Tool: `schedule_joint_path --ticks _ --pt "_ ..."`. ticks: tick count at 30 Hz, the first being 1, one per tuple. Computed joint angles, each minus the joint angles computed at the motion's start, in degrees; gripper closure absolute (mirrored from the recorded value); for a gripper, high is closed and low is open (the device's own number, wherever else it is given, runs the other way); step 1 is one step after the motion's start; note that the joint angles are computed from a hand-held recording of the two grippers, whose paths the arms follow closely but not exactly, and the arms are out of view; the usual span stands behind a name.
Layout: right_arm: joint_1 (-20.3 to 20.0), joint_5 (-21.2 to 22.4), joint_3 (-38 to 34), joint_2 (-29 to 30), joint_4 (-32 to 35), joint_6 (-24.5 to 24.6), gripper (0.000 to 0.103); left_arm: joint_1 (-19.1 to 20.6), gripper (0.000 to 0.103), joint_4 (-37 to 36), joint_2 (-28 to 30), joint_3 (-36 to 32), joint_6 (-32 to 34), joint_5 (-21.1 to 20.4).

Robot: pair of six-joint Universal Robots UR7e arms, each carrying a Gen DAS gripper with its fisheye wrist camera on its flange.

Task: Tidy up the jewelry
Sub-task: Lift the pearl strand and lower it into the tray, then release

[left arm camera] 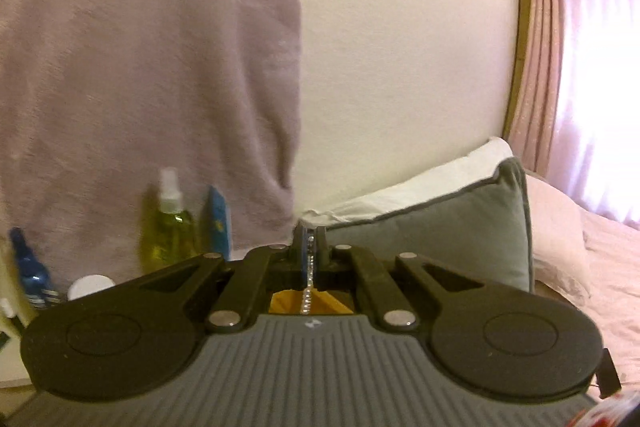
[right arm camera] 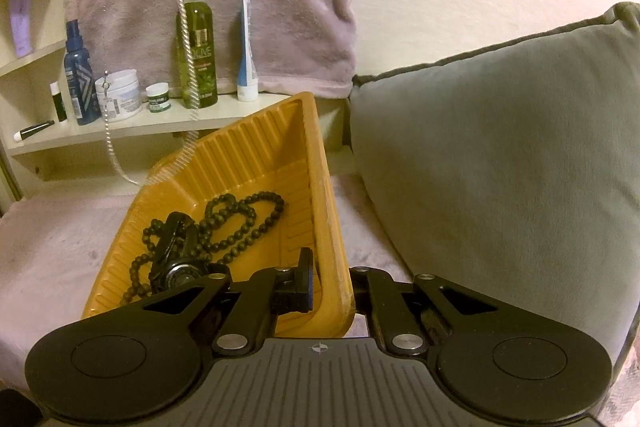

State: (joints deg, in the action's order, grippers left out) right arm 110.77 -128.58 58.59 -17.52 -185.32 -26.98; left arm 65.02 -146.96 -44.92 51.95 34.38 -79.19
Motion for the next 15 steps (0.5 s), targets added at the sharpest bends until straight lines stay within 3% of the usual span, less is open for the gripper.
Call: schedule_joint_path --ticks 15 --pt "-0.49 0.07 -0.87 0.28 1.12 0.76 0.096 1.83 0.102 6.96 2.16 1.72 -4.46 2.5"
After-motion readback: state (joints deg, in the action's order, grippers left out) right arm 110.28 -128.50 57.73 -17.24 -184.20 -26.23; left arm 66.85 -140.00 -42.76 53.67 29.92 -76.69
